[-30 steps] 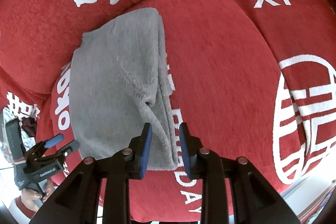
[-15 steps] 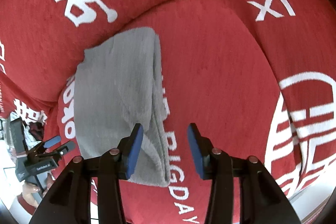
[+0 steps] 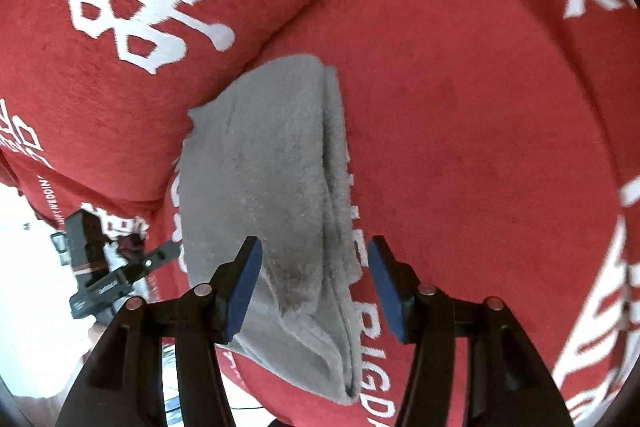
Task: Fold small clothes
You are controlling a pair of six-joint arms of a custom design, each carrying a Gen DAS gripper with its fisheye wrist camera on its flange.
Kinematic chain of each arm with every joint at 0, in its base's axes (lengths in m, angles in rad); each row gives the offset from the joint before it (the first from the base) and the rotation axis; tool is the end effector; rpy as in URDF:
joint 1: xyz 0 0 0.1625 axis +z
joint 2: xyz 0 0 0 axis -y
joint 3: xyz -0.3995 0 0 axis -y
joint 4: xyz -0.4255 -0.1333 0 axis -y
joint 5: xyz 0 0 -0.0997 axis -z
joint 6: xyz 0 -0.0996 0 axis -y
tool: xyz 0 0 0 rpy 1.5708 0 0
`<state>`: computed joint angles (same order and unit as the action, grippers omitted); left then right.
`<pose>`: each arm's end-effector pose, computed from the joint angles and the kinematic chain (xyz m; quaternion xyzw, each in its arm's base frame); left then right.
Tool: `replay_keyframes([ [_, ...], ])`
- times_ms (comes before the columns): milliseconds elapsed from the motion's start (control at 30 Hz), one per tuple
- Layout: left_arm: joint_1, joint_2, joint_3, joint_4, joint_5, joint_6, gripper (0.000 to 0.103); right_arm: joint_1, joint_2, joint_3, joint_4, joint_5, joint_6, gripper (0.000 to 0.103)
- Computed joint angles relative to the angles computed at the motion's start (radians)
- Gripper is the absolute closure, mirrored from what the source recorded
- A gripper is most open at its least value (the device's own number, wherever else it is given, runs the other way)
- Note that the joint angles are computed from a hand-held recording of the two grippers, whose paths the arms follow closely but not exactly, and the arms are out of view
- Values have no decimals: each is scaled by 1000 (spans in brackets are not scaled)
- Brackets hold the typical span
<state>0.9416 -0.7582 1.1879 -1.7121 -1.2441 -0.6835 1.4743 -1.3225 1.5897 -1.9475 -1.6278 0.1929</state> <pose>-0.3052 -0.7001 0.1411 -0.0031 0.9767 0.0141 0.2140 0.0674 -0.6280 0.3495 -0.1455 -0.9874 0.0560 0.0258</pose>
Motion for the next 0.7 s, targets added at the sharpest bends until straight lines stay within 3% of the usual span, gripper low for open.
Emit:
replay_keyframes([
  [200, 41, 31, 7, -85, -157, 103, 0, -61, 46, -26, 48, 157, -87, 42],
  [367, 32, 69, -30, -100, -129, 110, 0, -70, 94, -67, 83, 242, -159, 41],
  [467, 38, 71, -22, -130, -123, 103, 0, -61, 133, -101, 113, 250, -208, 40],
  [600, 37, 69, -21, -122, -112, 107, 0, -60, 150, -99, 87, 269, -183, 40],
  [667, 29, 62, -13, -124, -85, 87, 10, -51, 145, -89, 63, 232, -132, 51],
  [700, 27, 51, 1, -134, -82, 87, 14, -52, 142, -84, 60, 233, -112, 64],
])
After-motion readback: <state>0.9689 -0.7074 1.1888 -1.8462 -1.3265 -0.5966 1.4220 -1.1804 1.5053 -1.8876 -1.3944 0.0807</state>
